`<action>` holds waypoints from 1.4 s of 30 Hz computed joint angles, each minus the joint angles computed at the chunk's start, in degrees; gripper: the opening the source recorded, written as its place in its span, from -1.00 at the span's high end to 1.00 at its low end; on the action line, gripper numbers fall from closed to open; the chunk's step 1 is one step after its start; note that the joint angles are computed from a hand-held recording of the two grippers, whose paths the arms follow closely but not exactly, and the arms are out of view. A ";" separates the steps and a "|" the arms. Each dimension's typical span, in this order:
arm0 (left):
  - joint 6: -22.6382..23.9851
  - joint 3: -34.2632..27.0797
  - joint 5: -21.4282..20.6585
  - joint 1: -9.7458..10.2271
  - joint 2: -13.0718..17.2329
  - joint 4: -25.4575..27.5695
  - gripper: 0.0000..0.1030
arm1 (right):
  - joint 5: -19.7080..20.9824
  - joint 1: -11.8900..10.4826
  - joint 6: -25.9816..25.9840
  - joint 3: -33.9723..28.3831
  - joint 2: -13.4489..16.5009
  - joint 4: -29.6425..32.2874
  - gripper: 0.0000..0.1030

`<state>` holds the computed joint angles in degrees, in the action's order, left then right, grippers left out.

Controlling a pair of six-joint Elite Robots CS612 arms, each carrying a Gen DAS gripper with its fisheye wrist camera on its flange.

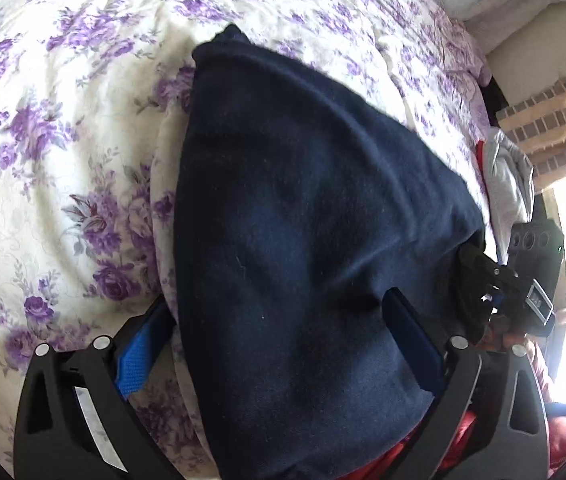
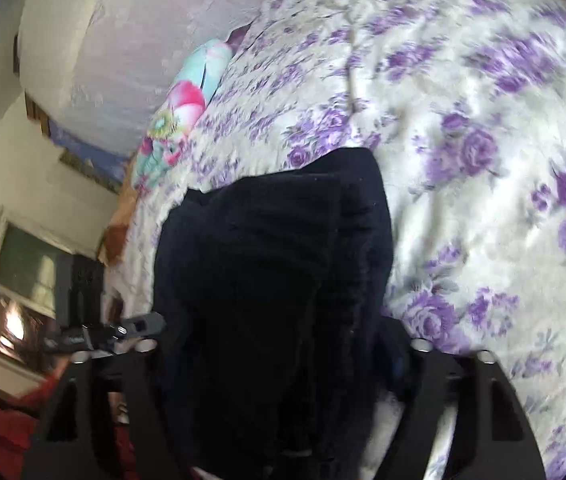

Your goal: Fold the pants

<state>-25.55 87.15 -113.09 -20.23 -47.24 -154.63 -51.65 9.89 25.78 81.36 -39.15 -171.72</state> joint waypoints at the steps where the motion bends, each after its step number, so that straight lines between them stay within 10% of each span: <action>1: 0.03 -0.18 0.79 -0.11 -0.19 -0.07 -0.54 | -1.28 0.25 -1.73 0.25 -0.51 0.61 -0.17; 8: -4.93 1.45 1.98 0.80 -1.31 -3.56 0.28 | -7.31 1.84 -10.80 -0.12 -2.79 3.18 0.07; 16: -3.64 0.75 2.48 0.85 -1.26 -1.06 0.29 | -5.84 1.63 -10.19 -2.60 -1.75 5.02 0.12; 22: -7.21 0.18 -2.48 1.72 0.68 -2.66 -0.29 | -2.83 0.77 -7.85 -2.66 -0.96 5.90 0.12; 29: -3.11 1.03 3.65 0.36 -1.79 -3.55 0.50 | -4.24 1.43 -12.09 -2.96 -2.14 5.18 0.14; 37: -3.65 -1.41 3.68 1.06 -3.00 -9.06 0.59 | -4.12 1.75 -15.18 -10.25 -0.67 3.40 0.15; 42: -2.98 -9.90 2.31 2.86 1.65 -7.35 0.60 | -3.40 0.97 -14.65 -20.39 4.33 7.02 0.16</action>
<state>-28.53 77.25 -110.78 -17.37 -45.59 -161.98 -55.05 10.86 11.13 60.97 -34.82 -164.70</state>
